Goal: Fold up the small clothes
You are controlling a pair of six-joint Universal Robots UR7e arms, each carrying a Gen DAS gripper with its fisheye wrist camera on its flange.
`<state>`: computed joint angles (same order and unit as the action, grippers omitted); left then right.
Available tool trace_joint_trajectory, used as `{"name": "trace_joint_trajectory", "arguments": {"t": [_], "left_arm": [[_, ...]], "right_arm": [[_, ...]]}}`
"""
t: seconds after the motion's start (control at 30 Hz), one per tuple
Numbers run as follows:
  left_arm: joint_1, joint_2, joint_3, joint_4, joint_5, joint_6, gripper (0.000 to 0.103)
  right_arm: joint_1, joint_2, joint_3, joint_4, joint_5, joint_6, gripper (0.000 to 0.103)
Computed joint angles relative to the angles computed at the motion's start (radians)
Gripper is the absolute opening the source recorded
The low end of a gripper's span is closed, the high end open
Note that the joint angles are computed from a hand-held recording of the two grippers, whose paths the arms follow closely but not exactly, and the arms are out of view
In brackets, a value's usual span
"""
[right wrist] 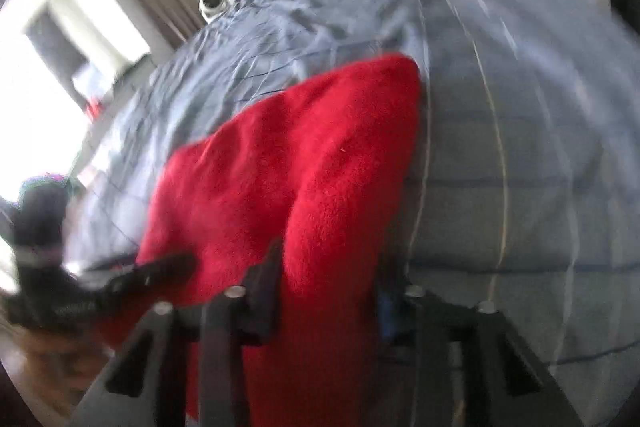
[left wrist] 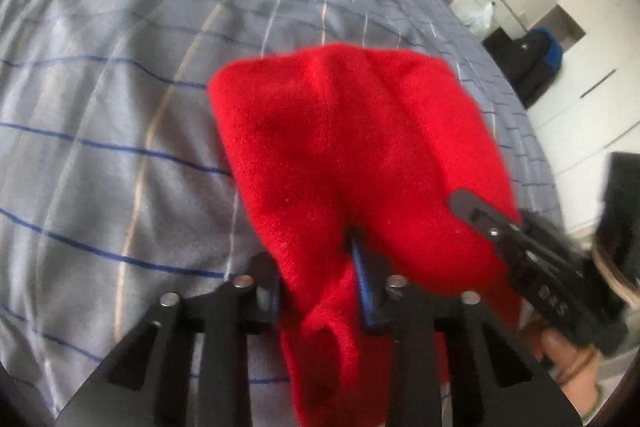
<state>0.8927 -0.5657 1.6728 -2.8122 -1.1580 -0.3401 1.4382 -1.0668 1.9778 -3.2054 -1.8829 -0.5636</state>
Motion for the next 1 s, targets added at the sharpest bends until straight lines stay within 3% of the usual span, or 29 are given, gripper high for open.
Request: {"name": "trace_joint_trajectory", "arguments": {"t": [0.07, 0.17, 0.23, 0.3, 0.37, 0.43, 0.47, 0.53, 0.6, 0.67, 0.73, 0.83, 1.0], "left_arm": [[-0.023, -0.022, 0.03, -0.066, 0.019, 0.037, 0.02], [-0.057, -0.051, 0.059, -0.143, 0.052, 0.083, 0.021], [-0.066, -0.048, 0.045, -0.144, 0.084, 0.1, 0.032], [-0.073, -0.017, 0.014, -0.104, 0.169, 0.103, 0.066], [-0.091, 0.002, 0.031, -0.099, 0.303, 0.101, 0.067], [-0.114, -0.012, 0.094, -0.127, 0.393, 0.103, 0.068], [-0.134, -0.02, 0.132, -0.156, 0.44, 0.112, 0.07], [-0.175, -0.037, 0.2, -0.214, 0.529, 0.131, 0.081], [-0.241, -0.043, 0.266, -0.265, 0.652, 0.113, 0.098], [-0.318, -0.078, 0.343, -0.206, 0.766, -0.024, 0.103], [-0.368, -0.131, 0.403, -0.114, 0.777, -0.164, 0.103], [-0.402, -0.246, 0.438, 0.104, 0.629, -0.325, 0.103], [-0.474, -0.323, 0.491, 0.254, 0.558, -0.515, 0.103]], "right_arm": [[0.035, 0.015, 0.025, -0.11, -0.03, -0.077, 0.028], [0.062, -0.016, 0.069, -0.212, 0.035, -0.125, 0.027], [0.07, -0.035, 0.079, -0.251, 0.08, -0.127, 0.027], [0.065, -0.039, 0.062, -0.245, 0.089, -0.1, 0.029], [0.04, -0.036, 0.03, -0.192, 0.061, -0.038, 0.043], [0.028, -0.029, 0.006, -0.144, -0.04, 0.02, 0.086], [0.015, -0.038, 0.019, -0.162, -0.067, 0.031, 0.087], [-0.012, -0.083, 0.078, -0.219, -0.052, 0.015, 0.088], [-0.015, -0.131, 0.14, -0.252, -0.076, -0.018, 0.089], [-0.011, -0.18, 0.207, -0.283, -0.085, -0.057, 0.092], [0.007, -0.243, 0.292, -0.302, -0.102, -0.1, 0.094], [0.04, -0.335, 0.402, -0.306, -0.123, -0.134, 0.101], [0.089, -0.445, 0.544, -0.296, -0.212, -0.073, 0.102]]}}
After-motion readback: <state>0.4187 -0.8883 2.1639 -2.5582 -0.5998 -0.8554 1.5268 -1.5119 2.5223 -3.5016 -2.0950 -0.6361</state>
